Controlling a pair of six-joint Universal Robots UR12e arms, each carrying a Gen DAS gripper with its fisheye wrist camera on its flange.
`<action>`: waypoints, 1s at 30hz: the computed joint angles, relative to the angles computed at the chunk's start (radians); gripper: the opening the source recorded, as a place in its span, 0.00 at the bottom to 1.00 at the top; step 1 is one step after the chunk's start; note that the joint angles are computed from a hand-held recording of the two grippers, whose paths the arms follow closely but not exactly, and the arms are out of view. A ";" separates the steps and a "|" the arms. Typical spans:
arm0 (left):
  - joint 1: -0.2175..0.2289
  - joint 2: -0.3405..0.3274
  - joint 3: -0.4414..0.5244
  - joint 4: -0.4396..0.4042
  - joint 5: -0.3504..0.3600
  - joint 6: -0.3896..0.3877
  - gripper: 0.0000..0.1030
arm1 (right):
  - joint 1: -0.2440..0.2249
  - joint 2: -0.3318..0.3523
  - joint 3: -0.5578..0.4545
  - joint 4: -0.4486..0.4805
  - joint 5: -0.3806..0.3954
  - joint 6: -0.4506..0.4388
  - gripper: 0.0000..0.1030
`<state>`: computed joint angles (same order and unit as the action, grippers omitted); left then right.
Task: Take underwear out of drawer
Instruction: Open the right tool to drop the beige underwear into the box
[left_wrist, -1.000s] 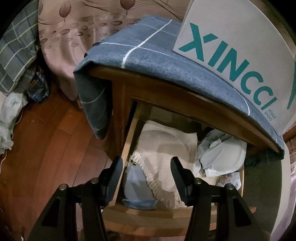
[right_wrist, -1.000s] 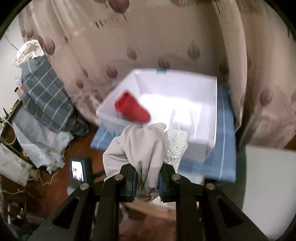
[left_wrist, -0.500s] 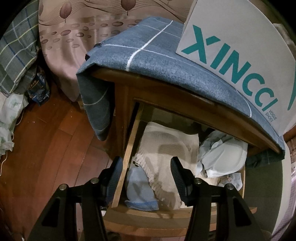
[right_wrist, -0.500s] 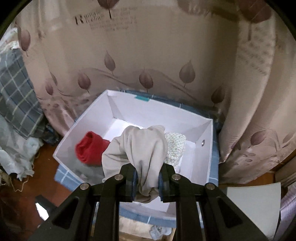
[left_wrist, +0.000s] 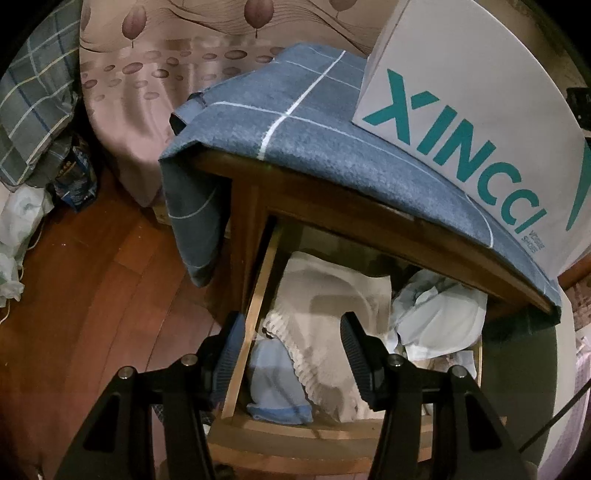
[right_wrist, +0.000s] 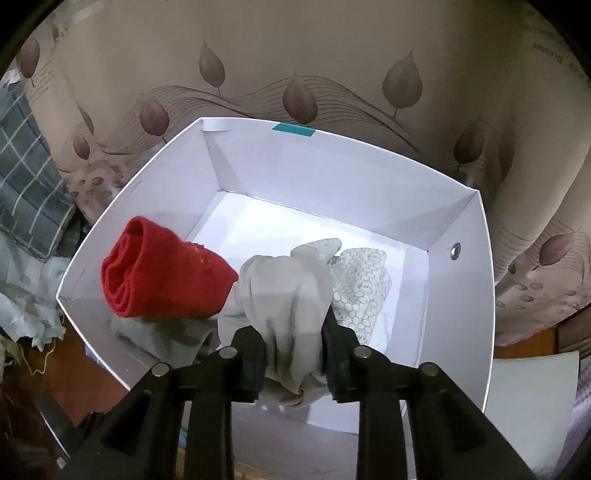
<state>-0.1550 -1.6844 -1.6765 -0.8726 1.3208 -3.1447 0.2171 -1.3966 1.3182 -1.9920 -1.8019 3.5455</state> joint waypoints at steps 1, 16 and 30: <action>-0.001 -0.001 0.000 -0.002 0.004 0.000 0.53 | -0.001 -0.003 0.003 -0.003 0.009 0.003 0.34; -0.010 -0.007 0.003 -0.010 0.035 -0.004 0.53 | 0.035 -0.109 0.054 -0.006 0.028 -0.022 0.44; -0.019 -0.005 -0.001 -0.006 0.060 0.019 0.53 | 0.030 -0.252 0.252 0.119 0.117 0.019 0.49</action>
<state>-0.1738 -1.6894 -1.6778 -0.8789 1.3808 -3.1254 0.2474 -1.6484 1.5706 -1.8726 -1.6853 3.5642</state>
